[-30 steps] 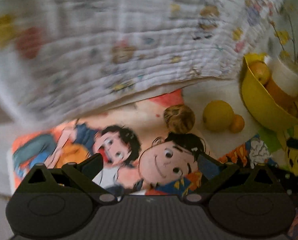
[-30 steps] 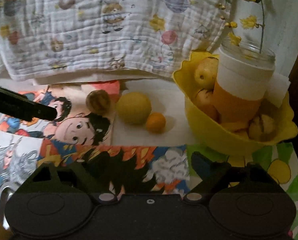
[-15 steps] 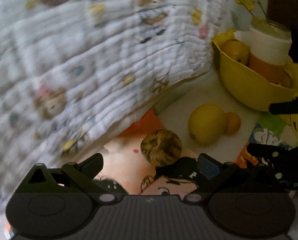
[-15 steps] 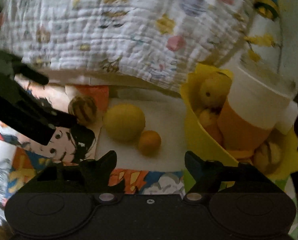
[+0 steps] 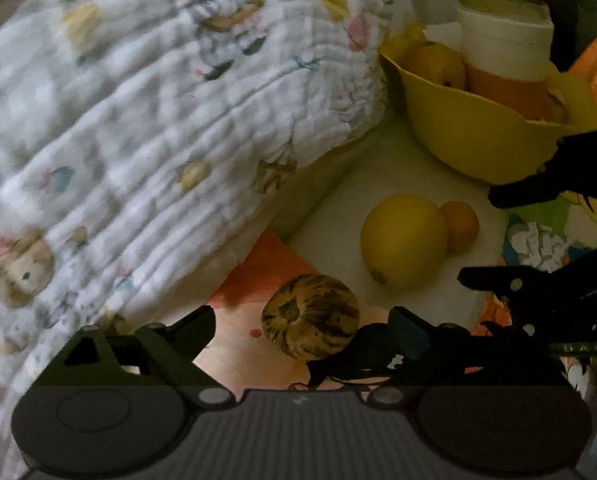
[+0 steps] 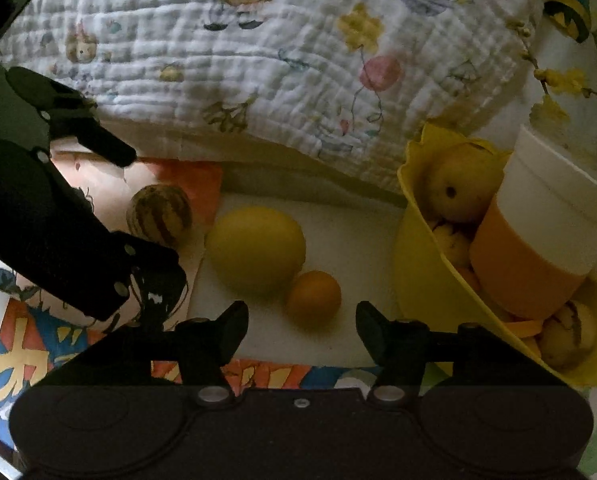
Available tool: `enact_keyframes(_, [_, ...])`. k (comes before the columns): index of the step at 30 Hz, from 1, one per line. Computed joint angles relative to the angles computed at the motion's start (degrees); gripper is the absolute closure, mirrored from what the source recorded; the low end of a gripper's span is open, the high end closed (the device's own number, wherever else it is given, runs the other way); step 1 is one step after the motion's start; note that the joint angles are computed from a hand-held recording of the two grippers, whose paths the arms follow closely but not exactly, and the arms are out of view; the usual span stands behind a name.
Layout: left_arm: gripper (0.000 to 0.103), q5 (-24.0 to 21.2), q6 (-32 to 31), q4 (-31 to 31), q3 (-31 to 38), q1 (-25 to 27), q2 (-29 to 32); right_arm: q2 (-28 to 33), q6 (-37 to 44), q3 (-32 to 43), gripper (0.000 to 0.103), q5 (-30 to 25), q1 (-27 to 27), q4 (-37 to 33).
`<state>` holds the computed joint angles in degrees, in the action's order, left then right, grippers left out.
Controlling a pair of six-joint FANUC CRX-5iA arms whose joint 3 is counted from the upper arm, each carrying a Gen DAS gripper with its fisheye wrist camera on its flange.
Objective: Organize fruits
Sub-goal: 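Grasp the striped round fruit with the left tool while the right tool grasps the tangerine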
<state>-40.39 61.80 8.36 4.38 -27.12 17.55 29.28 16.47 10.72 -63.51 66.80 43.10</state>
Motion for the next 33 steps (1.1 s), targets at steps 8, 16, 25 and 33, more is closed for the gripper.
enact_keyframes(8, [0.020,-1.6,-5.4,3.1,2.2,0.5,2.7,0.9,-0.3,0.7,0.047,-1.1,-0.2,0.1])
enact_keyframes(16, [0.032,-3.3,-4.4,2.5,3.4,0.9,3.5,2.4,1.3,1.5,0.053,-2.1,-0.5,1.3])
enact_keyframes(25, [0.045,-5.7,-3.6,1.5,5.6,0.6,4.4,3.8,2.9,2.6,0.067,-2.0,-0.6,1.2])
enact_keyframes(33, [0.046,-5.1,3.8,-0.6,3.5,-0.3,2.1,1.5,4.5,0.6,0.068,0.1,0.1,0.8])
